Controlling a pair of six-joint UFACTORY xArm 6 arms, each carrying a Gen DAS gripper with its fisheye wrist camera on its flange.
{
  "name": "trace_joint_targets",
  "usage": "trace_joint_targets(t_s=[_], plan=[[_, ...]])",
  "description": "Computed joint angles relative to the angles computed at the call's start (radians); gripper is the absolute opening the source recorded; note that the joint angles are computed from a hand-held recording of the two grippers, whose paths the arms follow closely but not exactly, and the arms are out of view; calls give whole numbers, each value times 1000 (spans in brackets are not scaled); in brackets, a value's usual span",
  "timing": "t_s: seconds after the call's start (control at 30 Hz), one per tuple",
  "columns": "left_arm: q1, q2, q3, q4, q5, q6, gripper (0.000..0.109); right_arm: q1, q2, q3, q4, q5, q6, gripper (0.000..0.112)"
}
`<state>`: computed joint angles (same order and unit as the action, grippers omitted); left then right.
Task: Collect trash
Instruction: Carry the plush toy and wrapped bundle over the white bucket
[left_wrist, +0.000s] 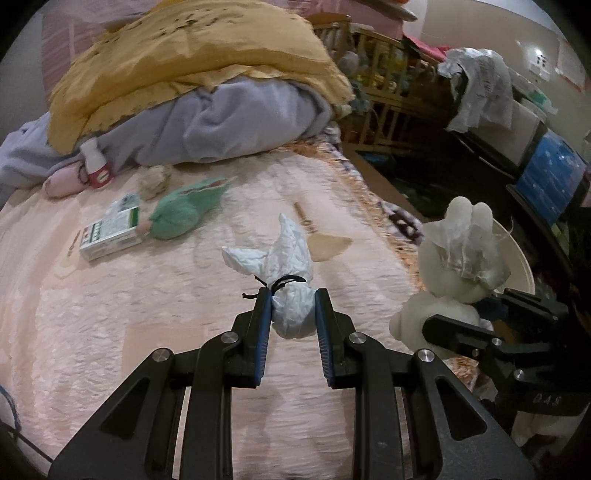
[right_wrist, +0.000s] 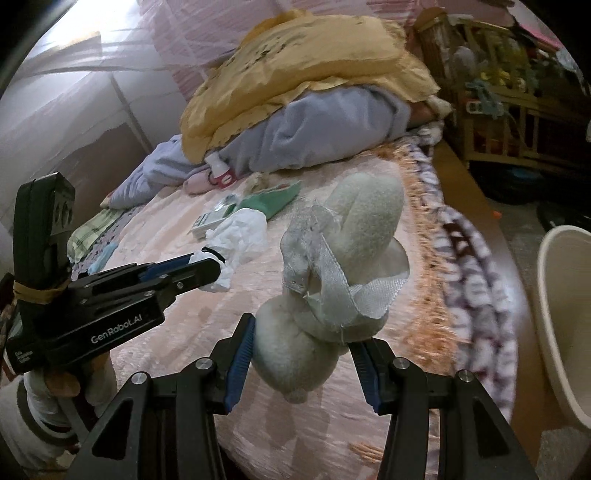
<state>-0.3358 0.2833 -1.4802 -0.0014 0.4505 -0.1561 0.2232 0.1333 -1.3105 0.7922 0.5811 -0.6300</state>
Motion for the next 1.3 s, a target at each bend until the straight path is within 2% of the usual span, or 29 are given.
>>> trace_joint_targets(t_s=[0.4, 0.8, 1.3], plan=[[-66, 73, -115, 5, 49, 17, 21, -81, -47, 52, 13, -12, -14, 49], [-112, 199, -303, -95, 132, 102, 21, -175, -61, 83, 3, -23, -7, 50], [-173, 438, -685, -122, 280, 131, 21, -293, -27, 68, -16, -30, 14, 50]])
